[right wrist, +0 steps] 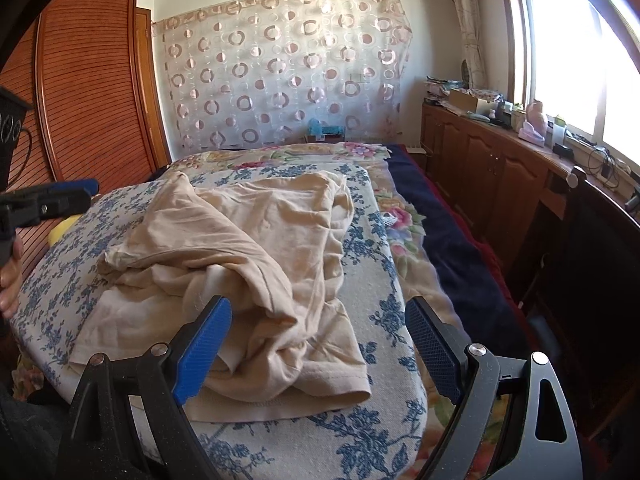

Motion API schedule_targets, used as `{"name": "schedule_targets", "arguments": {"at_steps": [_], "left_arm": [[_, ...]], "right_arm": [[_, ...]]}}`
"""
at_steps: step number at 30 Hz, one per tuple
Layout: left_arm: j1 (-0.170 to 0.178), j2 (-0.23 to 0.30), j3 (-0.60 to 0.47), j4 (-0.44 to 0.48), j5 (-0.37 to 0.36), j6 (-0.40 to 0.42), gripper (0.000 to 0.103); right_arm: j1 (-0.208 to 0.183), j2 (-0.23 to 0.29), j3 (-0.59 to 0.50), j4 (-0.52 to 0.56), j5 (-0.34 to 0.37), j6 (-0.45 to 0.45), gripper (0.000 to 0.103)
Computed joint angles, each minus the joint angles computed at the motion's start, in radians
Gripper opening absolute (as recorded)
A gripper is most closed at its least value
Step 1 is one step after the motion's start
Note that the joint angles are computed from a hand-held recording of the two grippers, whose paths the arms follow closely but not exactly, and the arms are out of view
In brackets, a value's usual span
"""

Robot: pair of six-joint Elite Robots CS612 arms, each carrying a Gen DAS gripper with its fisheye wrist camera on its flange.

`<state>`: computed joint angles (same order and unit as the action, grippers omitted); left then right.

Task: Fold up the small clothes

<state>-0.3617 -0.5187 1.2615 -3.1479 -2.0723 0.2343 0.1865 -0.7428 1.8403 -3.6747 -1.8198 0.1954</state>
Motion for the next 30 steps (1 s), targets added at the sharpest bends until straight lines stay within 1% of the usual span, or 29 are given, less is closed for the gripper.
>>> {"name": "schedule_targets", "arguments": {"at_steps": [6,10,15,18,23,27,30], "left_arm": [[0.029,0.007,0.024,0.001,0.048,-0.023,0.074],[0.053,0.012,0.037,-0.018,0.067,-0.066,0.074],[0.070,0.018,0.044,-0.038,0.100,-0.109,0.074],[0.083,0.023,0.044,-0.052,0.108,-0.131,0.074],[0.096,0.029,0.043,-0.076,0.122,-0.153,0.074],[0.104,0.034,0.040,-0.084,0.116,-0.170,0.074],[0.108,0.038,0.037,-0.081,0.120,-0.175,0.074]], "right_arm": [[0.009,0.011,-0.038,0.018,0.023,-0.036,0.090],[0.020,0.022,-0.083,0.045,0.047,-0.082,0.090],[0.030,0.041,-0.147,0.089,0.103,-0.142,0.090],[0.033,0.051,-0.182,0.123,0.147,-0.177,0.090],[0.036,0.071,-0.246,0.209,0.232,-0.242,0.089],[0.034,0.085,-0.306,0.331,0.322,-0.301,0.089],[0.035,0.101,-0.358,0.415,0.359,-0.342,0.089]]}}
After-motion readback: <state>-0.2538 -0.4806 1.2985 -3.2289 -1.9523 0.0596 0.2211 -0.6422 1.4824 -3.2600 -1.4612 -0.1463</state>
